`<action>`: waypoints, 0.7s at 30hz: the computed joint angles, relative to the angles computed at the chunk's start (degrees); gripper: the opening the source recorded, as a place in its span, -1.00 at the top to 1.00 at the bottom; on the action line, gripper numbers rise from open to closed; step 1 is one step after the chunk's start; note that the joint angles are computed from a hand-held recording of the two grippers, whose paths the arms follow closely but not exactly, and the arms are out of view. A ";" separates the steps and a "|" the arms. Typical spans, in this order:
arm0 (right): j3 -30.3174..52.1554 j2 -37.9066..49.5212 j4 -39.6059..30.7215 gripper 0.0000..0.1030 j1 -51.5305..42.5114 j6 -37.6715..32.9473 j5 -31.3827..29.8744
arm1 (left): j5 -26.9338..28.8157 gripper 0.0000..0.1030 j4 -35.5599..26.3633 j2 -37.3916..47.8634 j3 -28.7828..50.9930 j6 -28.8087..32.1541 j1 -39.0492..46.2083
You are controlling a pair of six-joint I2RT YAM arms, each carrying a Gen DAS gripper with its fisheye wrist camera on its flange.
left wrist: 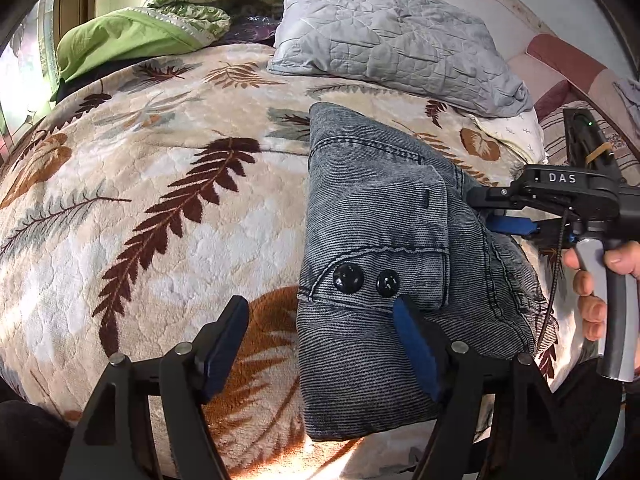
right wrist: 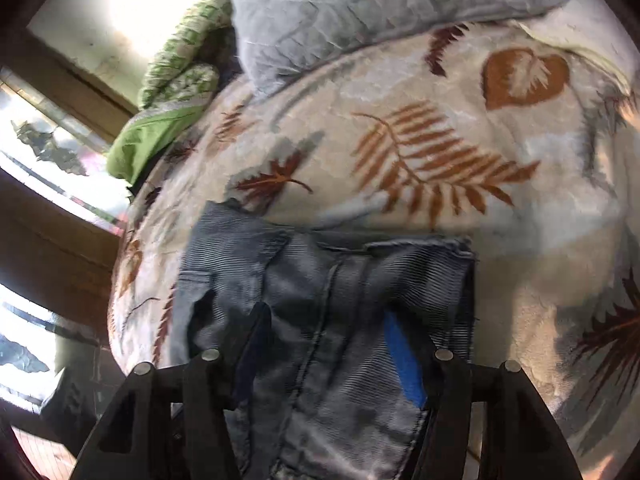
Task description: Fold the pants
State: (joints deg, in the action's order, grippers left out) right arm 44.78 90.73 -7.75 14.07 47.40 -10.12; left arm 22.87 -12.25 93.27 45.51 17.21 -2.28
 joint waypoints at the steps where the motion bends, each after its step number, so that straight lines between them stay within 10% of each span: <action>1: -1.70 0.14 2.73 -0.20 -1.00 0.96 -1.07 | -0.39 -0.46 0.34 -0.25 -0.29 0.05 -0.10; 10: -5.96 -16.01 -2.76 -0.20 10.46 3.91 8.14 | 0.30 -0.48 -0.06 0.48 0.20 -0.16 0.46; 16: -11.09 -11.48 2.51 -0.31 14.90 5.62 6.77 | 0.83 -0.50 -1.13 0.18 0.61 -0.17 0.79; 21: -10.89 -11.23 2.86 -0.39 16.72 5.18 9.22 | 11.20 -0.51 -5.15 0.59 5.59 -2.19 7.37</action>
State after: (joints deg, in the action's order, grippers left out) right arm 33.88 79.50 -4.89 30.78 52.58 -0.90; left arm 34.07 -17.40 93.85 51.10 15.02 5.08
